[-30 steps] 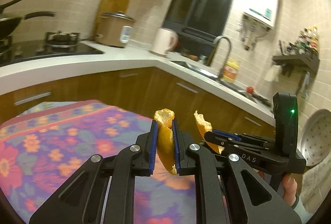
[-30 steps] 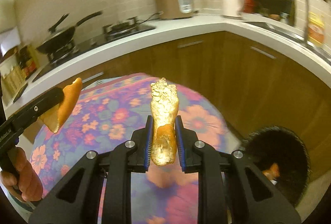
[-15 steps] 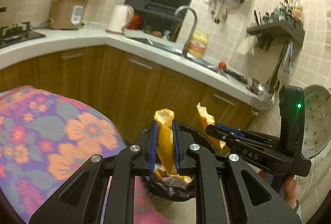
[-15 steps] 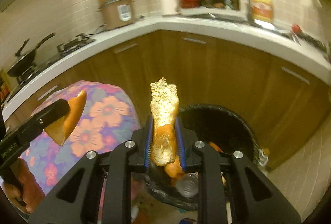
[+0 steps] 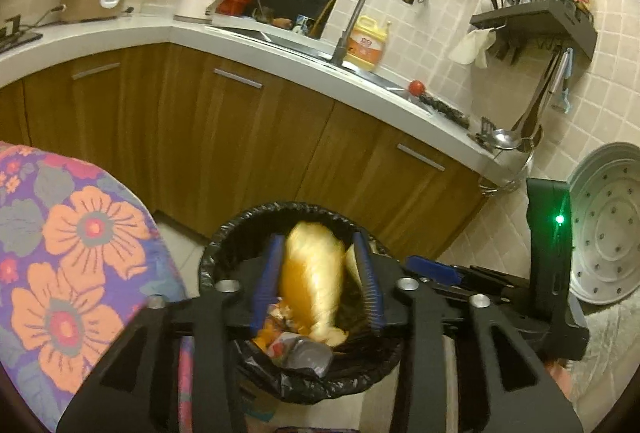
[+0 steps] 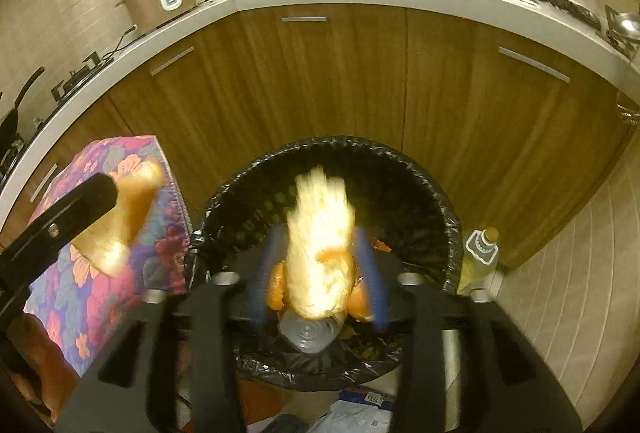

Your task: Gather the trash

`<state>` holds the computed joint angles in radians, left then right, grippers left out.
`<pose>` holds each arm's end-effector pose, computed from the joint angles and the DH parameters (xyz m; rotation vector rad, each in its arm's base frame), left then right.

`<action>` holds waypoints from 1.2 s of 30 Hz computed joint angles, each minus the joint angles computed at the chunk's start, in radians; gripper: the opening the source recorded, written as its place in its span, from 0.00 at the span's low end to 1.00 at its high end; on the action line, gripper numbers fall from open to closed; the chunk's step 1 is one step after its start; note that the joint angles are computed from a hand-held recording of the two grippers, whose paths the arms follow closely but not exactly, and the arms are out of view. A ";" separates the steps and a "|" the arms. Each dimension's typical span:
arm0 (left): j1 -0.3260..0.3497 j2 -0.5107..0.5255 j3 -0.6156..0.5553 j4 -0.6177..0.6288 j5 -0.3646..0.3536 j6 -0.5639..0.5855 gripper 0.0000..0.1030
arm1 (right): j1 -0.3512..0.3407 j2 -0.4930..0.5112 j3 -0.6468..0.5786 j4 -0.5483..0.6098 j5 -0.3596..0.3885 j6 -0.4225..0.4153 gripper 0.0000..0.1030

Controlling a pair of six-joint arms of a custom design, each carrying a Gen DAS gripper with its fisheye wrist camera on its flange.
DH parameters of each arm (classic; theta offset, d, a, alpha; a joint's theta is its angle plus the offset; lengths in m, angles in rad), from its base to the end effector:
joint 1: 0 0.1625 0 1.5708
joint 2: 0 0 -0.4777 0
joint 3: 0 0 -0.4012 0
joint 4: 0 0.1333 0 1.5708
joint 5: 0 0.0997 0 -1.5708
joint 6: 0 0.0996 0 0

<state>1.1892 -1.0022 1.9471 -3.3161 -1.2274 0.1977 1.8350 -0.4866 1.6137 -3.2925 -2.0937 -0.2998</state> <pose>-0.0794 -0.6459 0.2461 0.5705 2.5946 -1.1583 0.2701 -0.6784 0.0079 0.5012 -2.4701 0.7575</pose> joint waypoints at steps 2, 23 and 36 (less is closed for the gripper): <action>0.000 -0.006 0.008 -0.002 0.004 0.005 0.36 | 0.002 -0.006 0.018 -0.033 -0.008 -0.018 0.56; -0.085 -0.298 0.312 -0.219 0.341 0.077 0.64 | 0.195 0.043 0.127 -0.258 -0.006 -0.092 0.56; -0.128 -0.201 0.388 -0.773 0.517 0.401 0.79 | 0.238 0.077 0.161 -0.378 0.002 -0.084 0.61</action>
<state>1.0615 -1.2028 2.3353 -4.0888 -0.7100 0.5987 2.0730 -0.4098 1.7745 -3.6701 -2.0921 -0.3843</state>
